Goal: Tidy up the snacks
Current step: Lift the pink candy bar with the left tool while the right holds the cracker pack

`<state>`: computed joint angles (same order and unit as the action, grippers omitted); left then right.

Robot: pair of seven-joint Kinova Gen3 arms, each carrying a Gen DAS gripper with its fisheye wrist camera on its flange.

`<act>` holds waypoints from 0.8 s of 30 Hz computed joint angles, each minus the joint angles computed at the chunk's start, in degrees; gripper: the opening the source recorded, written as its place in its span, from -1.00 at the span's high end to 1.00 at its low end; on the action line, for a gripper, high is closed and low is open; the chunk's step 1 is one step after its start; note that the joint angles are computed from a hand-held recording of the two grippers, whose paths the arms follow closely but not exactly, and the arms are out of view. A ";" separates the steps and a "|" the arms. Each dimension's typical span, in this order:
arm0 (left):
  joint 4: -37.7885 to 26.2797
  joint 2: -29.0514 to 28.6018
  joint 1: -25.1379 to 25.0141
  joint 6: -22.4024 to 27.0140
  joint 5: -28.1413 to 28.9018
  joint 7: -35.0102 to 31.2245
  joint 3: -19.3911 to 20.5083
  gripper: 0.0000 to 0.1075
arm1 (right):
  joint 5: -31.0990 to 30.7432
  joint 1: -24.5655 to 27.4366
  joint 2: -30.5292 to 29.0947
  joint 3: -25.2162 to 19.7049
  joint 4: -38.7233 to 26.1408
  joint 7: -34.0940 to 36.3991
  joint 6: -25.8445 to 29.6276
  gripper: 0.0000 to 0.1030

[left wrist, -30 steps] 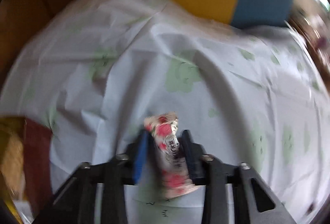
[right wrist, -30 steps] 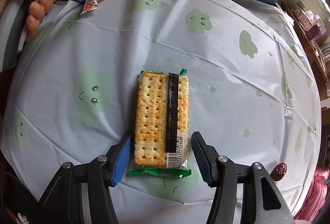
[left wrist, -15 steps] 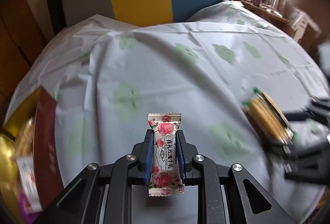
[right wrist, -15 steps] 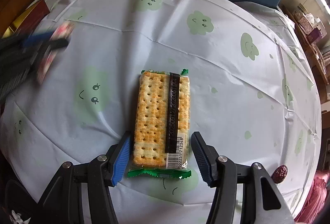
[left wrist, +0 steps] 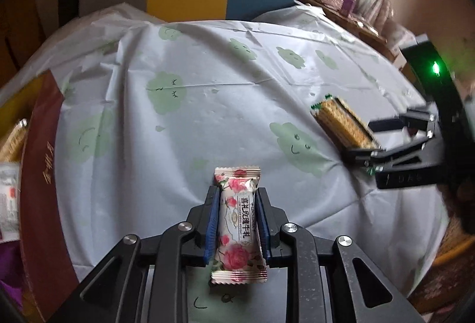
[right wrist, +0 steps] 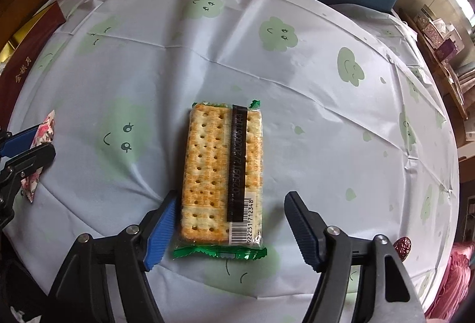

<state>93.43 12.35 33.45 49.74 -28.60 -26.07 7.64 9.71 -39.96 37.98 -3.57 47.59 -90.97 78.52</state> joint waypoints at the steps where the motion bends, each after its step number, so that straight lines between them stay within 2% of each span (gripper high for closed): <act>1: -1.09 0.77 0.99 1.94 -1.46 -0.27 0.22 0.50 | 0.06 0.02 0.01 0.03 0.01 0.08 -0.05 -0.42; 5: -2.02 2.53 5.07 5.47 -7.13 2.43 -0.25 0.46 | 0.53 0.05 0.63 0.43 -0.74 -0.04 0.19 -0.56; 9: -1.06 2.63 6.76 5.88 -10.19 5.51 -0.49 0.46 | 0.26 0.71 1.79 0.48 -2.77 0.95 1.13 -0.56; 10: -0.72 2.68 7.21 5.92 -11.09 6.42 -0.51 0.47 | 0.33 0.69 1.88 0.50 -2.94 1.32 1.06 -0.48; 11: -0.49 2.78 7.63 6.05 -11.94 7.33 -0.53 0.47 | -0.32 1.01 1.66 -0.11 -2.91 2.42 0.96 -0.08; 12: -0.40 2.92 7.97 6.31 -12.67 8.09 -0.52 0.48 | -0.92 1.31 1.33 -1.03 -2.35 3.45 0.42 0.06; 15: 0.21 2.91 8.46 6.43 -14.00 10.15 -0.45 0.48 | 1.09 -0.72 -0.21 -0.03 1.38 4.21 -3.00 0.06; 20: 1.26 2.70 8.39 5.39 -15.21 11.72 -0.22 0.48 | -2.76 1.67 1.97 -0.54 -2.97 2.26 0.32 0.05; 24: 1.93 2.48 8.31 4.63 -15.91 13.05 -0.10 0.48 | -2.56 1.55 1.79 -0.30 -2.22 2.56 -1.10 0.05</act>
<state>95.35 14.83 41.77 54.37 -44.51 -13.03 7.54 7.15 -38.41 39.77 -3.87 45.37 -88.41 77.42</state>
